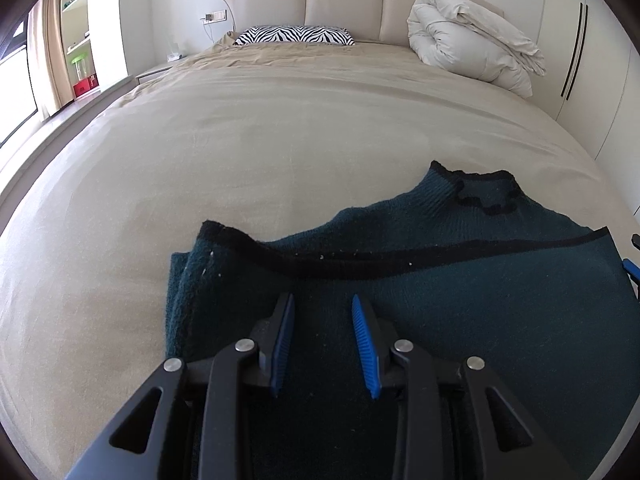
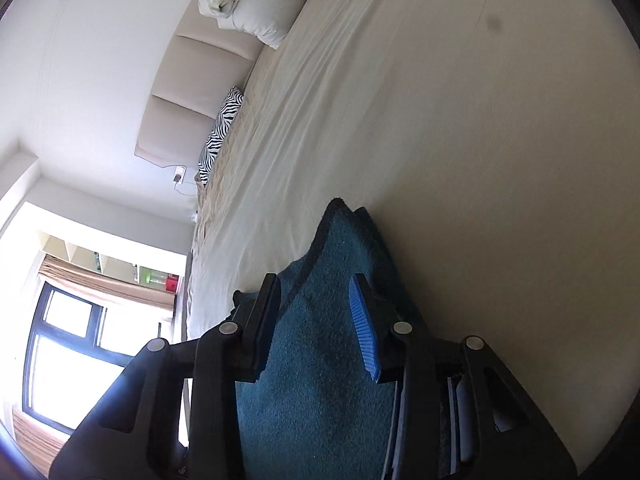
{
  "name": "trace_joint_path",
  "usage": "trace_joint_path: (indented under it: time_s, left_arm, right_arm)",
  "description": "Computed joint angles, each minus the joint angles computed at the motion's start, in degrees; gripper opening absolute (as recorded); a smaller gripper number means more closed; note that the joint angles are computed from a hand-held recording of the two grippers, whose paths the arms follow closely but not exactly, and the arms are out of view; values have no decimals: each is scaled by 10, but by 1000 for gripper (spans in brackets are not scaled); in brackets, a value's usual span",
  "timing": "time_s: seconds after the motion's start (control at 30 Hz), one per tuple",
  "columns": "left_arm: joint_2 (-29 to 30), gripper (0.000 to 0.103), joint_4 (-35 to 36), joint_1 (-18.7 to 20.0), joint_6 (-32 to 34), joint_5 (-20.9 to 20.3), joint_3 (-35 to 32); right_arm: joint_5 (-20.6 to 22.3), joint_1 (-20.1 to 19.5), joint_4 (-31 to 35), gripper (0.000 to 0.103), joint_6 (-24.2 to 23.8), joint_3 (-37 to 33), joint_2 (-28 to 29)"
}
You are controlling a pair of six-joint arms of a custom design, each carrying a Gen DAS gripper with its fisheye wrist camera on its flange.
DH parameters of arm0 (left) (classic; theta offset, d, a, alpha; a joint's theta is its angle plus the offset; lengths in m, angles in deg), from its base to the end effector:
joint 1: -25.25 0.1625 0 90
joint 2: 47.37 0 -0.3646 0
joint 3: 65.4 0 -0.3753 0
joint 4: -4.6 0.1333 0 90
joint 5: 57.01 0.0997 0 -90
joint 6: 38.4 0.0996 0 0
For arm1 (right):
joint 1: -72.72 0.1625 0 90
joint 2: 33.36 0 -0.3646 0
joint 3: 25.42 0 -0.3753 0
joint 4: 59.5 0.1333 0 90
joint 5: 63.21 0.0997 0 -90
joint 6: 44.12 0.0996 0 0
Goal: Fold small clothes
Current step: 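Move both open grippers along the folded sweater to its folded edge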
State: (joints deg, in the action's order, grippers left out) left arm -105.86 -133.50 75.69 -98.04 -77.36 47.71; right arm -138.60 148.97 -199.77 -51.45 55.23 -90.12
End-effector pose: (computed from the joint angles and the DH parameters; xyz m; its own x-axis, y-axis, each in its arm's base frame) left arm -0.1456 -0.5321 0.1216 -0.6472 -0.5075 -0.5688 0.1470 0.6491 -0.7464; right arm -0.0066 -0.6934 0.2734 -0.9858 0.0091 -0.1674 0.0879 0.8785 -0.4695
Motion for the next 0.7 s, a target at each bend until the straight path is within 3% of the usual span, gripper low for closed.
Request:
trace_joint_path:
  time_s: [0.1,0.13,0.3,0.4,0.47,0.57,0.7]
  left_arm:
    - [1,34,11,0,-5,4,-2]
    - [1,34,18,-1,-10,5,-3]
    - [1,34,16,-3,-11,5,-2]
    - [3,34,12,-3,-9,7,-1]
    - [4,34,4,-3,-6,7,1]
    - [3,34,-14,-4,3,7,7]
    - [-3,34,-38,-6,15,2,16]
  right_arm:
    - [36,14,33,36,-54,57,-40]
    - [41,21,52,45,-76,76,-49]
    - [34,48,130,47,-145,149,-54]
    - [-1,56,132,46,-169,174,-43]
    - [0,48,130,43,-183,182,-43]
    - [34,22,151,42,-176,162,-41]
    - [59,-20,118,42,-137,162,-70]
